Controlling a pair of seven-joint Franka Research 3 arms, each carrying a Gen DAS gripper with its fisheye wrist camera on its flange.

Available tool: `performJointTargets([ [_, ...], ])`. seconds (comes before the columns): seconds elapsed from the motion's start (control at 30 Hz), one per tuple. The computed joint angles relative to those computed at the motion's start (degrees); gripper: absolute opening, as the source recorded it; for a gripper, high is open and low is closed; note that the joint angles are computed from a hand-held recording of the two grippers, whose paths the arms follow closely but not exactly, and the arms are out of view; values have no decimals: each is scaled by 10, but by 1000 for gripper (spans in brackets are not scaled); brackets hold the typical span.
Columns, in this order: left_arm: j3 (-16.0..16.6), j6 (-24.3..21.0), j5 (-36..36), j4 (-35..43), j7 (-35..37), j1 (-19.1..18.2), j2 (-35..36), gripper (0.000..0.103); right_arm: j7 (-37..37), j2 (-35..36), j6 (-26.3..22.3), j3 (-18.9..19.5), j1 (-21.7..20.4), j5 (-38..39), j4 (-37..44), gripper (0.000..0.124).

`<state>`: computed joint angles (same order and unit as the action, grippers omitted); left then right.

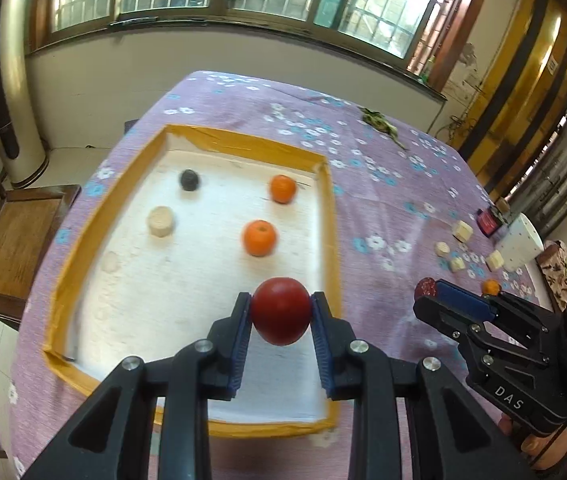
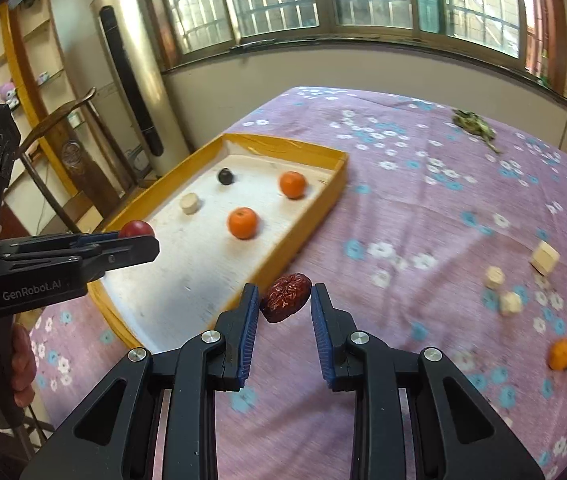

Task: Organize fruits
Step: 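Carry the tomato and the date in both grippers over the tray, then open both grippers to drop the tomato and date into the tray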

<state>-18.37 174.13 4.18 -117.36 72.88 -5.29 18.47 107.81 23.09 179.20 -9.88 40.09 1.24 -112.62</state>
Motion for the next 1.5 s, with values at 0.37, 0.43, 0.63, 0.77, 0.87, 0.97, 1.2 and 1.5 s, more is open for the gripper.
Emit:
performJointTargets([
  [0.37,23,-38,2,53,25,42,55,32,-30,145,-117,63,-33,-3,234,26],
  [0.43,21,-49,-2,65,33,49,67,32,-33,174,-144,69,-34,-6,276,26],
  [0.63,19,-74,-9,90,53,56,93,32,-38,228,-205,77,-39,-15,355,26],
  [0.77,17,-86,-17,98,66,62,101,32,-35,246,-232,81,-44,-16,383,26],
  [0.87,15,-92,-24,106,73,64,107,32,-32,256,-253,83,-47,-17,401,26],
  [0.97,24,-91,-19,108,71,56,108,32,-28,266,-273,82,-46,-21,418,26],
  [1.2,35,-100,-6,111,70,44,107,37,-14,262,-281,76,-41,-36,413,29],
  [1.5,78,-76,42,84,6,14,85,50,12,221,-252,66,-30,-58,346,32],
])
